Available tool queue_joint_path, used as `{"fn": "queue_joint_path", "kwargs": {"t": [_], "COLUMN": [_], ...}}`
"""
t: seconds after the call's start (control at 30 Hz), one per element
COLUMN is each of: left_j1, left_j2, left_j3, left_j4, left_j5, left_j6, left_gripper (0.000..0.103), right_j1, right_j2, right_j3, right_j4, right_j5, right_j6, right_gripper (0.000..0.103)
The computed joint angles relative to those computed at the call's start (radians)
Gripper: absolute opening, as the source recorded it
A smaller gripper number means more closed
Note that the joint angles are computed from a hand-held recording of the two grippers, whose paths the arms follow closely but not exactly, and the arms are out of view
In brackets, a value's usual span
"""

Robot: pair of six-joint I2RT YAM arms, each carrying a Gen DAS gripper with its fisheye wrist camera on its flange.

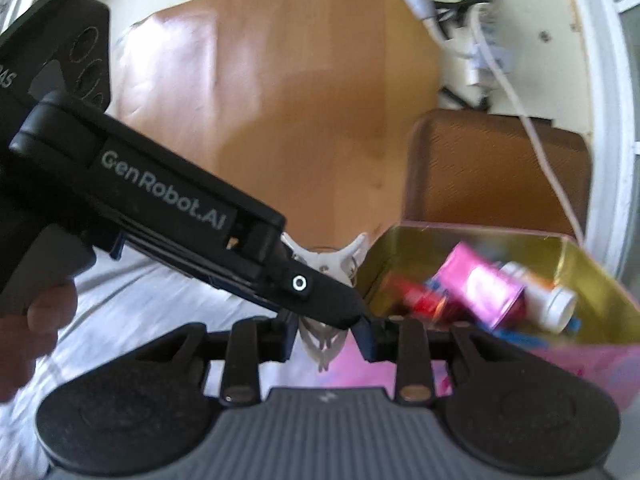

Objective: Organize rigid objects
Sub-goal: 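Carry the white clip with the right gripper into the pink tin and release, then move the right gripper to the white charger and close on it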

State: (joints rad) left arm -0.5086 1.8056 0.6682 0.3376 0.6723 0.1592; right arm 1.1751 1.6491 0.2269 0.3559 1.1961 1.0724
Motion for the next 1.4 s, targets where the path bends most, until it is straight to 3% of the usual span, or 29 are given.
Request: {"fn": "queue_joint_path", "kwargs": {"t": [0.1, 0.17, 0.23, 0.3, 0.33, 0.37, 0.43, 0.47, 0.53, 0.6, 0.67, 0.87, 0.93, 1.0, 1.1, 1.23, 1.3, 1.4], "left_j1": [-0.044, -0.067, -0.095, -0.105, -0.121, -0.130, -0.135, -0.135, -0.115, -0.099, -0.072, 0.086, 0.181, 0.281, 0.407, 0.496, 0.524, 0.552], "left_j2": [0.121, 0.184, 0.241, 0.260, 0.268, 0.274, 0.287, 0.287, 0.258, 0.231, 0.189, 0.082, 0.090, 0.136, 0.242, 0.385, 0.441, 0.463], "left_j3": [0.149, 0.224, 0.291, 0.310, 0.317, 0.321, 0.337, 0.337, 0.298, 0.266, 0.207, 0.002, -0.053, -0.064, -0.021, 0.072, 0.107, 0.109], "left_j4": [-0.046, -0.077, -0.100, -0.096, -0.080, -0.070, -0.070, -0.065, -0.035, -0.012, 0.034, 0.198, 0.264, 0.307, 0.357, 0.421, 0.447, 0.498], "left_j5": [-0.043, -0.075, -0.118, -0.154, -0.188, -0.211, -0.230, -0.236, -0.215, -0.197, -0.168, -0.078, -0.060, -0.076, -0.172, -0.351, -0.369, -0.309], "left_j6": [-0.039, -0.054, -0.075, -0.079, -0.089, -0.091, -0.092, -0.098, -0.102, -0.098, -0.093, -0.048, -0.019, 0.007, 0.020, 0.024, 0.016, -0.007], "left_gripper": [0.050, 0.050, 0.051, 0.063, 0.064, 0.065, 0.065, 0.065, 0.066, 0.066, 0.066, 0.066, 0.066, 0.066, 0.066, 0.065, 0.064, 0.066], "right_j1": [-0.196, -0.334, -0.446, -0.529, -0.552, -0.555, -0.600, -0.619, -0.659, -0.634, -0.600, -0.416, -0.332, -0.282, -0.273, -0.322, -0.367, -0.452], "right_j2": [-0.022, 0.033, 0.067, 0.086, 0.086, 0.065, 0.066, 0.077, 0.080, 0.085, 0.040, -0.172, -0.267, -0.318, -0.277, -0.033, 0.087, 0.273], "right_j3": [-0.125, -0.157, -0.159, -0.151, -0.140, -0.113, -0.052, -0.036, -0.005, 0.004, -0.057, -0.132, -0.113, -0.084, -0.033, 0.143, 0.244, 0.442], "right_j4": [0.371, 0.539, 0.599, 0.606, 0.584, 0.495, 0.353, 0.323, 0.257, 0.200, 0.240, 0.133, -0.001, -0.037, 0.089, 0.232, 0.258, 0.216], "right_j5": [-0.139, -0.261, -0.378, -0.467, -0.482, -0.463, -0.452, -0.439, -0.400, -0.294, -0.277, -0.159, -0.109, -0.104, -0.181, -0.376, -0.468, -0.610], "right_j6": [-0.241, -0.324, -0.366, -0.379, -0.387, -0.388, -0.411, -0.420, -0.414, -0.366, -0.311, -0.156, -0.092, -0.110, -0.243, -0.388, -0.436, -0.439], "right_gripper": [0.029, 0.029, 0.029, 0.032, 0.034, 0.039, 0.041, 0.047, 0.046, 0.047, 0.047, 0.046, 0.046, 0.046, 0.047, 0.047, 0.047, 0.047]}}
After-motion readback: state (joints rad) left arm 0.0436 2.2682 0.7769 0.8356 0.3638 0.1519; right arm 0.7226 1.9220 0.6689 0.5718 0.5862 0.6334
